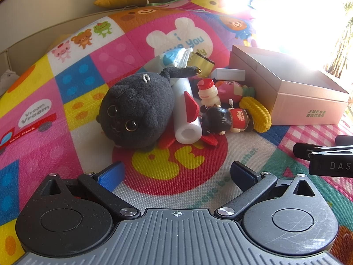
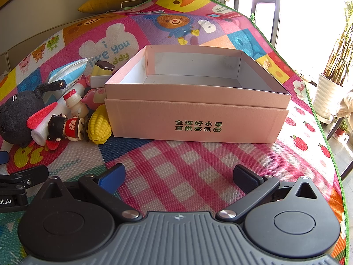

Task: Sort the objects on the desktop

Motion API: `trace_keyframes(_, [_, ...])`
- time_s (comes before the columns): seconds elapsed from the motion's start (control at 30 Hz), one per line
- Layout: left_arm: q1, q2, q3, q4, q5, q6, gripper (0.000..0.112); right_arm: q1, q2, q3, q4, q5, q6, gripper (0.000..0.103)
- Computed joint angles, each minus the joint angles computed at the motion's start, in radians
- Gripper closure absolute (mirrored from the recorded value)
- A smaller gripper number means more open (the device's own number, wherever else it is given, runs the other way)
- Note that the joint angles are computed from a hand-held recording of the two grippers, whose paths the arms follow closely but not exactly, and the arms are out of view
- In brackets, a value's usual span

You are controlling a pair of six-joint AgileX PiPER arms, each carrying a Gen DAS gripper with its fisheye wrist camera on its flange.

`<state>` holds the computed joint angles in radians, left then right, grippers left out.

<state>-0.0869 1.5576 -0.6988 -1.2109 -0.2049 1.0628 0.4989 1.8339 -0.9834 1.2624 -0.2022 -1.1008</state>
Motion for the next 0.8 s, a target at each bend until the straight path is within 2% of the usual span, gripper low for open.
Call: trace_keyframes(0.8, [-0.002, 0.000, 0.000, -0.008, -0.002, 0.005, 0.009, 0.000, 0.001, 0.000, -0.003, 0.000, 0.003, 0.000])
